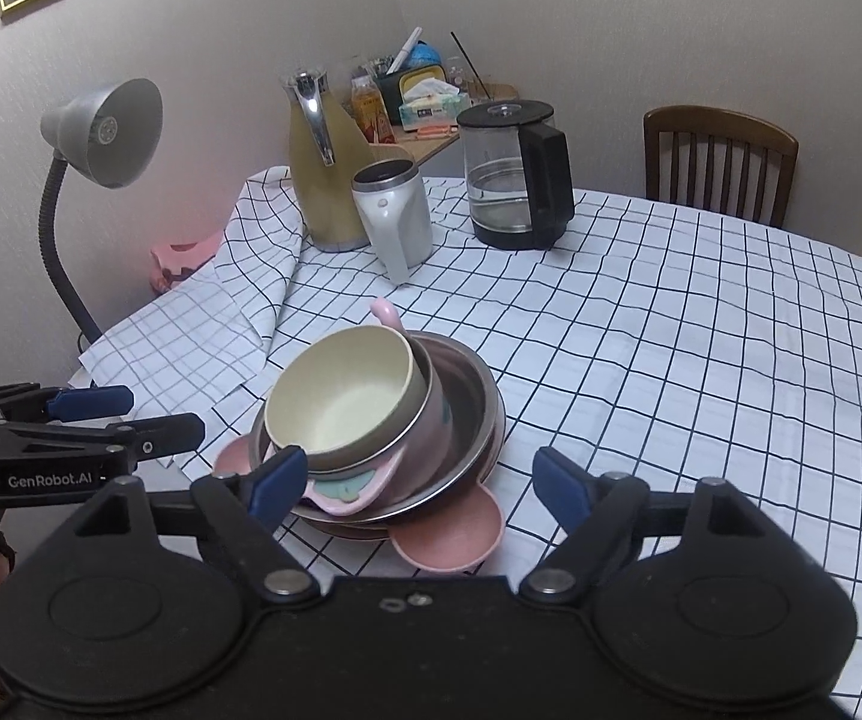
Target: Organize plates and bowls
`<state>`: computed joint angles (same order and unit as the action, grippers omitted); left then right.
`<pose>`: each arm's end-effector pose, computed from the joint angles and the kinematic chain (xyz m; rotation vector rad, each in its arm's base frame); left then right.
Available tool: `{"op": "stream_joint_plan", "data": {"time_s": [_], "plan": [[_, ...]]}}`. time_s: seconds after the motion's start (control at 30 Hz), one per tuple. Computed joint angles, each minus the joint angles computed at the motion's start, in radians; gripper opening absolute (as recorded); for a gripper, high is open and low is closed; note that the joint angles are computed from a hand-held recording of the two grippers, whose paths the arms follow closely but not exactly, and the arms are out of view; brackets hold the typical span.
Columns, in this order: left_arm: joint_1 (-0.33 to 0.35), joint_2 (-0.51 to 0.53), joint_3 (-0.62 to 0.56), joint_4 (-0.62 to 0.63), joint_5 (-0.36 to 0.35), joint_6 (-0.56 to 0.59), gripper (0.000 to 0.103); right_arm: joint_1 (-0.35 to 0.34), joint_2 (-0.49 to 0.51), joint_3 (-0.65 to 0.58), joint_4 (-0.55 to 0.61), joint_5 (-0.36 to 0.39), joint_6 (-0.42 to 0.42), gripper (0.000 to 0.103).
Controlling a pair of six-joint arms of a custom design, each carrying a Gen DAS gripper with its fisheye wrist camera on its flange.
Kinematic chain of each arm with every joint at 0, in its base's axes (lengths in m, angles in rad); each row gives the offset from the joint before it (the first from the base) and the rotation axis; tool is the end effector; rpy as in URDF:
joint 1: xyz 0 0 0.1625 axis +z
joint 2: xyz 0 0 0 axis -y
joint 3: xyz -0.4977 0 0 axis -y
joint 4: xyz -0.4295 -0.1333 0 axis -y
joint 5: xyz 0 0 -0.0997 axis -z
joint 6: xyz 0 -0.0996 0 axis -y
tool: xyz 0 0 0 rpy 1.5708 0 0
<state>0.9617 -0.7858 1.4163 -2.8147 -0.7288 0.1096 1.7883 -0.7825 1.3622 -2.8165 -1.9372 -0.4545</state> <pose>-0.2980 -0.7900 0.2645 0.5033 2.2667 -0.9599 0.2783 -0.8071 0.2666 0.6960 -2.4952 0.8313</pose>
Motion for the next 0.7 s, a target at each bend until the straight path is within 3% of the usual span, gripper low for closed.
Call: {"op": "stream_joint_plan", "data": {"time_s": [0.03, 0.1, 0.13, 0.37, 0.53, 0.7], "plan": [[-0.002, -0.002, 0.005, -0.008, -0.004, 0.007, 0.084, 0.001, -0.005, 0.011, -0.015, 0.002, -0.006, 0.085], [-0.007, -0.006, 0.018, -0.030, -0.003, 0.016, 0.101, 0.004, -0.013, 0.031, -0.044, 0.007, -0.020, 0.091], [-0.009, -0.009, 0.025, -0.042, -0.009, 0.021, 0.103, 0.005, -0.017, 0.042, -0.062, 0.009, -0.026, 0.092], [-0.017, -0.031, 0.061, -0.047, -0.013, -0.009, 0.103, 0.010, -0.043, 0.106, -0.163, 0.036, -0.063, 0.102], [-0.031, -0.049, 0.092, -0.057, -0.008, -0.018, 0.103, 0.016, -0.054, 0.145, -0.238, 0.025, -0.074, 0.103], [-0.044, -0.063, 0.116, -0.061, -0.007, -0.043, 0.103, 0.022, -0.067, 0.182, -0.270, 0.001, -0.031, 0.103]]}}
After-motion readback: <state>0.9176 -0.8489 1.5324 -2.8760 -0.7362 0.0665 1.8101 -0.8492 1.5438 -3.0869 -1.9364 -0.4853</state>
